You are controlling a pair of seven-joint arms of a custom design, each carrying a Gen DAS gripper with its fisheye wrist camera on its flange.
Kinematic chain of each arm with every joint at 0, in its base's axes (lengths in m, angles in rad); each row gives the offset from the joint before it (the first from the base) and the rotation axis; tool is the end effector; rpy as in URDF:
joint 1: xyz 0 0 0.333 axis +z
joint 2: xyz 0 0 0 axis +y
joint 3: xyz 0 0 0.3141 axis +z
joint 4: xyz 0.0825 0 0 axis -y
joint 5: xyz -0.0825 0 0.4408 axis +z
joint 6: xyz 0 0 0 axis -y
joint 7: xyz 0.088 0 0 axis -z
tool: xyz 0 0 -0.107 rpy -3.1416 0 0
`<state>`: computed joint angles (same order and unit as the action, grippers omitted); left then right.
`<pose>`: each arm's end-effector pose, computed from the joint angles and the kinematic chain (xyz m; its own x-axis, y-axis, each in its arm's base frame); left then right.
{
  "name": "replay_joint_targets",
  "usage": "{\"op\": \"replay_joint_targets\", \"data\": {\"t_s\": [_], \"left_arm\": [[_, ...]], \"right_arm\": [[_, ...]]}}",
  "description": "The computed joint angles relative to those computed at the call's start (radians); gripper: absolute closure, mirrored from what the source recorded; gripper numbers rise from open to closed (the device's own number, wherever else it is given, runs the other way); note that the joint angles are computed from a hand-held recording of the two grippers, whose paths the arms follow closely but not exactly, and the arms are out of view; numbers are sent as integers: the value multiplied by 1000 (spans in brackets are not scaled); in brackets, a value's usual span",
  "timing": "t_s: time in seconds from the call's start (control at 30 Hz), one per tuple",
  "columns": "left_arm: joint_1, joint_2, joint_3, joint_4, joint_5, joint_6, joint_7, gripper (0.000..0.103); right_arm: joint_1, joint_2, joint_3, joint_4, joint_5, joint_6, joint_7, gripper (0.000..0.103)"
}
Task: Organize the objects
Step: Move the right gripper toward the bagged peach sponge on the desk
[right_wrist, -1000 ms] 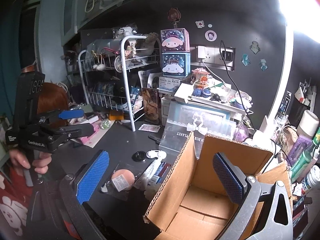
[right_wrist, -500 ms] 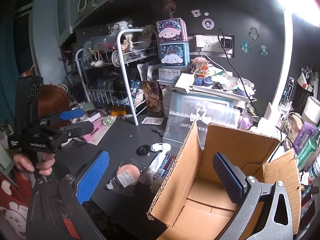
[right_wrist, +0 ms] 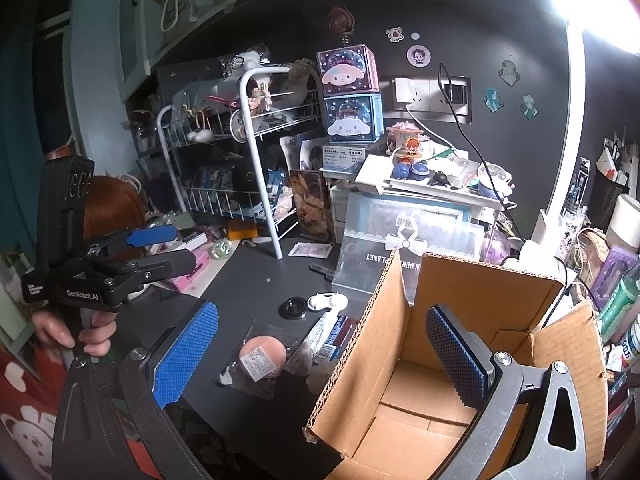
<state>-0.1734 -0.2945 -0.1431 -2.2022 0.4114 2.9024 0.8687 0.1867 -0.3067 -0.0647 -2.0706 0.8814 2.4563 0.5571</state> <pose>0.5300 -0.2068 0.5976 -0.0697 -0.9840 0.1638 -0.5398 -0.1009 -0.8357 0.5648 0.0649 0.6270 0.6299 -0.7689 -0.1100 -0.4747 -0.2690 -0.8380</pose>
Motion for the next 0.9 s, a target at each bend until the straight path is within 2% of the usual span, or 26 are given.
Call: {"op": "replay_joint_targets", "data": {"t_s": [0.33,0.67,0.7,0.9], "left_arm": [[2,-2,1,-3,0,0,-2,0],[-6,-2,12,-10,-15,8,15,0],[10,-4,0,-9,1,4,-6,0],[0,-10,39,-36,-32,27,48,0]], "right_arm": [[10,-14,6,-24,5,69,-21,0],[23,-28,15,-47,-28,99,-56,0],[24,-31,19,-49,-38,100,-53,0],[51,-68,53,-95,-97,179,-66,0]]}}
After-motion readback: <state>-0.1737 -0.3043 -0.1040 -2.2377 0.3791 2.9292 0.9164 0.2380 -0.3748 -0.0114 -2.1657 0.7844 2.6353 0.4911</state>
